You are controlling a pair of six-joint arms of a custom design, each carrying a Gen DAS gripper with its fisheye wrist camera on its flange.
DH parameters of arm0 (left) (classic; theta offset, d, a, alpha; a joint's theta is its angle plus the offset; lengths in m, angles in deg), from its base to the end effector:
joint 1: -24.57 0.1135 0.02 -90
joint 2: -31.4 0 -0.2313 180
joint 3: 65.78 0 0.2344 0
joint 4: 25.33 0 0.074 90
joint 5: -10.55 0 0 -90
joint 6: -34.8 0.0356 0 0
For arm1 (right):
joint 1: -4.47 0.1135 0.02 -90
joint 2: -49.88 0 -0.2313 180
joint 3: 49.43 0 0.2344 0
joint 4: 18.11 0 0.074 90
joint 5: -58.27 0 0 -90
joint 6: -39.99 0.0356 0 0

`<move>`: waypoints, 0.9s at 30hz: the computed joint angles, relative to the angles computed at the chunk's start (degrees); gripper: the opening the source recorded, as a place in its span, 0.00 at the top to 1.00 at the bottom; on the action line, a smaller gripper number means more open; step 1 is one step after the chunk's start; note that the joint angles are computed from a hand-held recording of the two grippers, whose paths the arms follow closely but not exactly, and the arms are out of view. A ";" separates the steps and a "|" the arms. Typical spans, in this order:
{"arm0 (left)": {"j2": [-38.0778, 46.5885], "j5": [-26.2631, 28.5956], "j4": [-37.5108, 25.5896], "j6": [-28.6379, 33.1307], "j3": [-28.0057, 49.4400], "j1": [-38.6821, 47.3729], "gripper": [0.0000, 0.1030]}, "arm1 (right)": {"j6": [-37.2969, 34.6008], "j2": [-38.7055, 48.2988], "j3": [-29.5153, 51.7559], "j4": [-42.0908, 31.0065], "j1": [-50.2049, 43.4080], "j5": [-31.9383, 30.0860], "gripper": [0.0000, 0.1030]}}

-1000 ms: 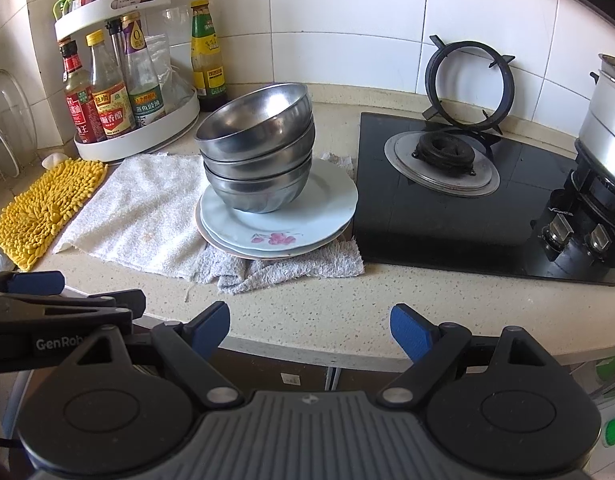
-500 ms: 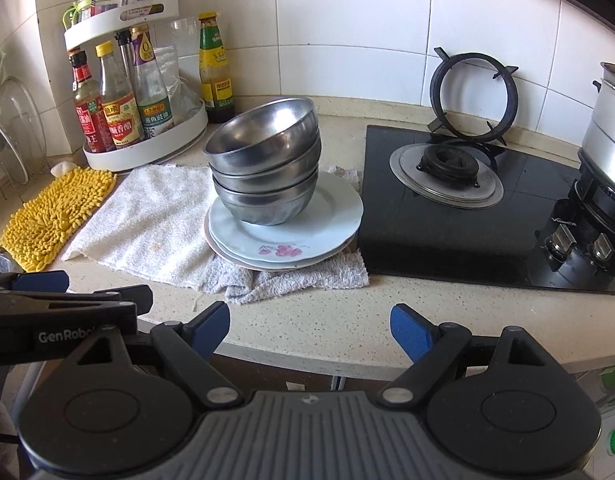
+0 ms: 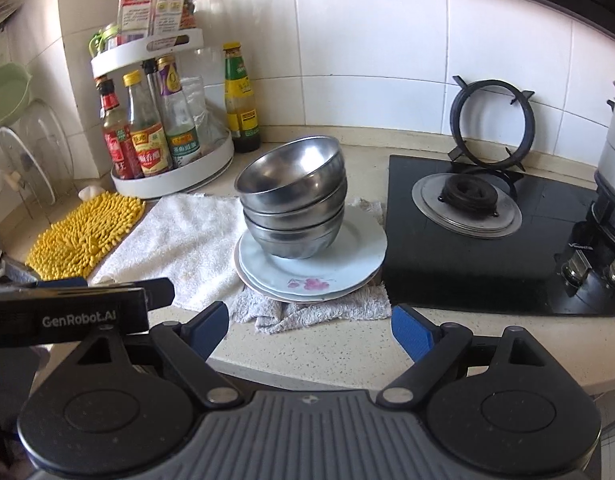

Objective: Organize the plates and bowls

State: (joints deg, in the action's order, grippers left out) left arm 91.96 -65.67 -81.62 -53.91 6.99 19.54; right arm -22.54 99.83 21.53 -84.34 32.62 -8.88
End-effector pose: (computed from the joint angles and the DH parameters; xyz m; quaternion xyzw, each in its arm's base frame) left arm 0.2118 -0.0272 0.2890 0.0971 0.9102 -0.1230 0.3835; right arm 0.1522 0.0658 0.2988 0.0701 0.9067 0.0122 0.4157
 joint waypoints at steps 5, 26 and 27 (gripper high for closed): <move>2.05 -0.68 1.13 1.97 0.48 0.17 0.00 | -0.69 0.02 -1.32 4.31 -2.30 -2.83 0.08; -9.52 6.02 68.88 2.72 -21.53 12.54 0.00 | -6.57 13.27 2.71 27.18 -10.78 -9.00 0.03; -9.10 6.51 69.45 2.51 -21.44 12.37 0.00 | -6.88 13.87 3.20 27.12 -10.83 -9.06 0.03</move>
State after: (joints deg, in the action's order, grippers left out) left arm 82.86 -59.17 -12.16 -51.39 -14.45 31.91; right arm -29.42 113.70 24.73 -57.22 21.79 -17.94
